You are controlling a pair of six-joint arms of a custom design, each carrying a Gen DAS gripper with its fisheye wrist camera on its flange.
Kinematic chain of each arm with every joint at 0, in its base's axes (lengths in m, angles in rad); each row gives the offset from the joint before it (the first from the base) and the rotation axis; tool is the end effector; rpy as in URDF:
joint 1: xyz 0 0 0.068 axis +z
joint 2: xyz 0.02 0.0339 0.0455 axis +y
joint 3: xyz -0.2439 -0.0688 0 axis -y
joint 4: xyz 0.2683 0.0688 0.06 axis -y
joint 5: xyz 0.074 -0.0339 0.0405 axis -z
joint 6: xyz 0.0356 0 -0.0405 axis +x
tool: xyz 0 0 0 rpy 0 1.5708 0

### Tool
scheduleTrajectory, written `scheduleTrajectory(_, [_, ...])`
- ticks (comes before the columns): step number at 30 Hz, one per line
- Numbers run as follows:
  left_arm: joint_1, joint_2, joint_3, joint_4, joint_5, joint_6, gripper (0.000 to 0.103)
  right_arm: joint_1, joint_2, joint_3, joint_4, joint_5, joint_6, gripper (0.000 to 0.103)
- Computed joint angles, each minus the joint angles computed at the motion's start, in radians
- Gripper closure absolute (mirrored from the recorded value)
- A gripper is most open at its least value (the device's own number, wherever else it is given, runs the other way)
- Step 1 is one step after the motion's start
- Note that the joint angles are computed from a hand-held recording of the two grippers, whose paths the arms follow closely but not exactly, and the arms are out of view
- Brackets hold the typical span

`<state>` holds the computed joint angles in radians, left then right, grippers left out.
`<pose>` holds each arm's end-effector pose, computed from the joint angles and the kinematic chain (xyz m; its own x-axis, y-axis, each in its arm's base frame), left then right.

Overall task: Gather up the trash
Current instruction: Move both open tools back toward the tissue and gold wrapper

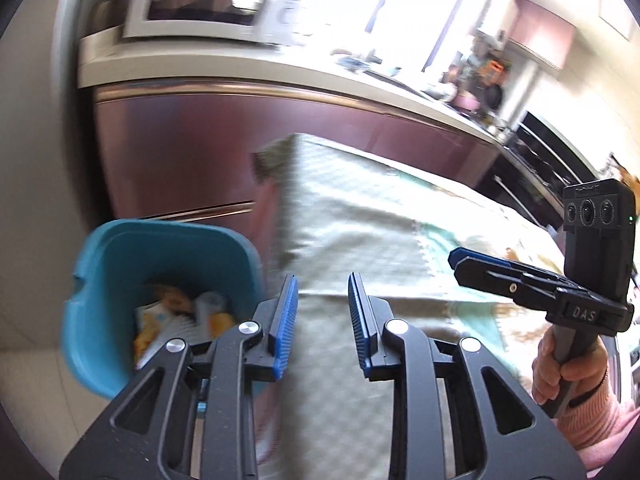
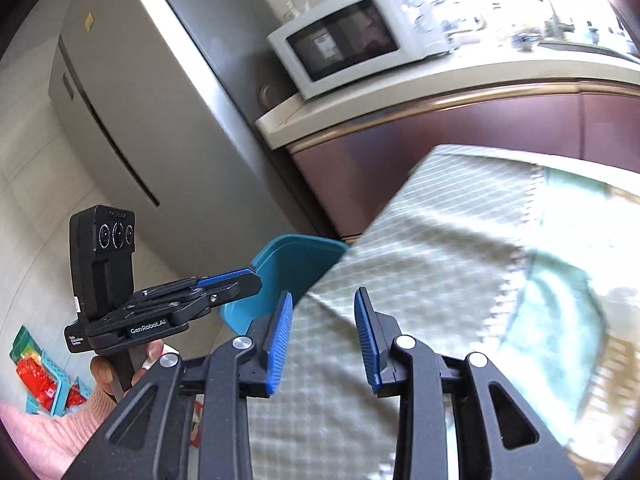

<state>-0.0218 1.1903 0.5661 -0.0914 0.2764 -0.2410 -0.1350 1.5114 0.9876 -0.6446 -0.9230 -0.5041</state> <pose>0.2636 -0.0155 0.1608 -0.6911 -0.2146 -0.6902 0.0638 0.9331 -0.3540 0.3063 -0.0130 0.1869 -0.6881 -0.2007 -0.6973 -0.6402 0.6202 0.4533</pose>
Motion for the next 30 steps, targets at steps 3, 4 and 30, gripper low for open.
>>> scheduleTrajectory(3, [-0.098,0.056,0.045,0.020,-0.027,-0.025,0.077,-0.113,-0.011,0.007,-0.056,-0.017,-0.075,0.068])
scheduleTrajectory(4, [-0.126,0.079,0.064,0.026,-0.032,-0.032,0.077,-0.146,-0.007,0.015,-0.073,-0.018,-0.096,0.068])
scheduleTrajectory(30, [-0.579,0.535,0.523,0.014,-0.261,-0.113,0.068,-0.661,0.317,0.262,-0.147,-0.033,-0.215,0.060])
